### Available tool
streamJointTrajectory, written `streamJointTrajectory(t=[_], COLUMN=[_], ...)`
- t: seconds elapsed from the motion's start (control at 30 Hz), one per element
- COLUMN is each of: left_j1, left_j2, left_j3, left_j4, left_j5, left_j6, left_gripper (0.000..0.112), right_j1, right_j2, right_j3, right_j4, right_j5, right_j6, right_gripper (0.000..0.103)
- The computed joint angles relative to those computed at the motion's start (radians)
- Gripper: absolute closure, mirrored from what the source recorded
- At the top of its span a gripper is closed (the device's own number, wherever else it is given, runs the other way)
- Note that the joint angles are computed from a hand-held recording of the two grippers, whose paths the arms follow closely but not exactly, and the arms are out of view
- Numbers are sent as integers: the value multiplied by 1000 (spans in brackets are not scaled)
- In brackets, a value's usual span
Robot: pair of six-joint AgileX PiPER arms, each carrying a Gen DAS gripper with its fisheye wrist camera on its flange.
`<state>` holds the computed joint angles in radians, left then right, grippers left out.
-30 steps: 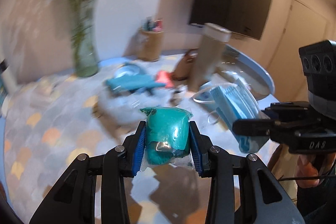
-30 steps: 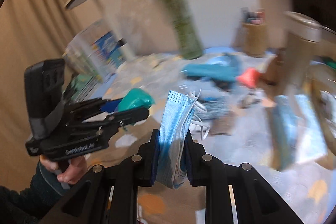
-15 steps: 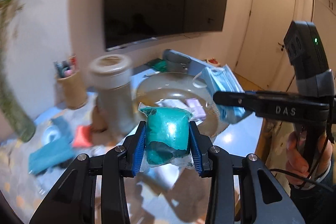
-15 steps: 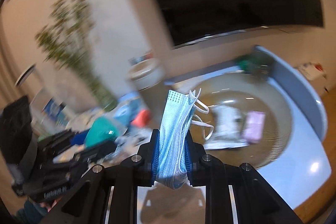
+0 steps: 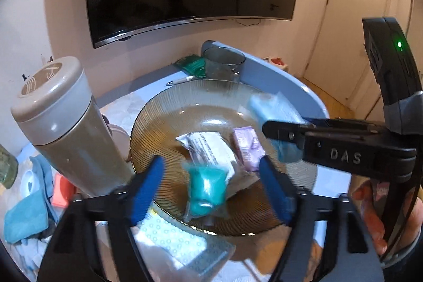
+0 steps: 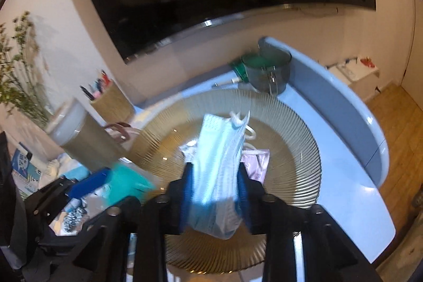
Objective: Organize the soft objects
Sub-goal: 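Carry both items to the glass plate and open both tools to release, then return both tools to the soft toys on the table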
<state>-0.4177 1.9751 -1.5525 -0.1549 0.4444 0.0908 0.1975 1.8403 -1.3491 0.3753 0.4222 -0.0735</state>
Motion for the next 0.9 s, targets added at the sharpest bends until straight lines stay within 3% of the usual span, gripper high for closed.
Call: streamJointTrajectory(t=[0.07,0.17,0.23,0.27,0.33,0.53,0.77,0.9], left_j1=[0,1,16,27,47,166,481,715], left_j2=[4,-13,-54,-81,-138,-351,-594,-639], left_j3=[5,27,77,106,171,408,636,696], left_j4=[-34,-35,-111,-151,-216,-484,-668,-758], left_j5=[7,20,11,8,-8,-26,75,167], left_j6=[32,48,130,174,247,511,758,898], left_gripper=[37,37,37,37,37,37,37,35], right_j1=[-19,-52,-54,-53,-50,-4,191,369], right_j2=[12,-7,-34,-48,-81,-168,-277,-236], right_j3=[11,67,107,123,162,259,335,276], right_j4=[74,265,274,270,286,390,387,113], right_j5=[3,-5,-20,-25,-47,-69,-142,-176], right_j6=[-56,-229,-233,-230,-241,-334,-316,-56], right_gripper=[58,58,57,49,43,43,43,42])
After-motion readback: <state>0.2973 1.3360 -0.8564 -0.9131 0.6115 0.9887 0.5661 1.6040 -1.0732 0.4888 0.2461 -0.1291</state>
